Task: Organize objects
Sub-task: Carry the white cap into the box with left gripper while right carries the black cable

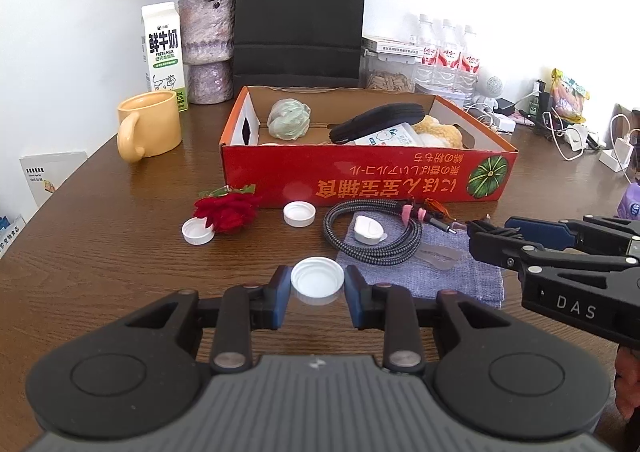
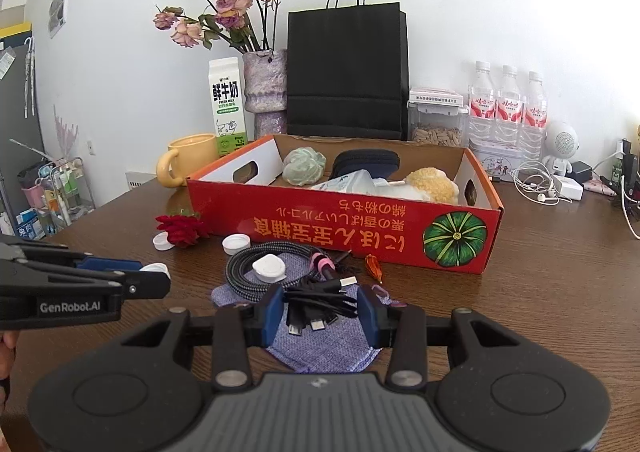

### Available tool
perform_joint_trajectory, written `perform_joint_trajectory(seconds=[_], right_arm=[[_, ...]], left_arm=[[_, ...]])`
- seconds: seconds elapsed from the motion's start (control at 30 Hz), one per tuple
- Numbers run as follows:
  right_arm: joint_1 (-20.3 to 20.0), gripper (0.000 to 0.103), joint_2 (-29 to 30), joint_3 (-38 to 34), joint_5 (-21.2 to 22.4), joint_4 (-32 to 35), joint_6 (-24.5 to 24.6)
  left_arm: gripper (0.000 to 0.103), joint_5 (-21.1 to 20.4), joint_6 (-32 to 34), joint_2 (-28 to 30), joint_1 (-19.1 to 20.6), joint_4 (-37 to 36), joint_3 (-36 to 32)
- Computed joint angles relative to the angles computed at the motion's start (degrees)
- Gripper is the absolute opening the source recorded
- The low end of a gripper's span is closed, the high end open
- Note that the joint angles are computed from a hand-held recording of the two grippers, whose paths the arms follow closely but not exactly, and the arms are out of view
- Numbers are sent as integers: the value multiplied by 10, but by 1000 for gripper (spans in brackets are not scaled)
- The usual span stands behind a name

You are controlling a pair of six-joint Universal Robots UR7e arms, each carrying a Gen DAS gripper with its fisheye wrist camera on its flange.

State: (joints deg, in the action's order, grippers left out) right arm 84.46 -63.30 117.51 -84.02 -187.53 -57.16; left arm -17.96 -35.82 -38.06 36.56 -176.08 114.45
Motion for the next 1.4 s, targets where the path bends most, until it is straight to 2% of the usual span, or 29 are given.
perform_joint_trajectory(seconds=[0.17, 0.7, 1.03, 1.4], right_arm=[[5, 39, -5, 0, 13, -6, -2], [27, 39, 22, -52, 37, -14, 5], [42, 39, 72, -131, 38, -12, 9], [54, 39, 151, -256, 29, 15, 18]], left_arm=[[30, 3, 40, 10, -3, -26, -16], [30, -2, 272, 62, 16, -190, -122], [30, -26, 396, 96, 53, -255, -215], [30, -63, 478, 136, 105, -277, -327]])
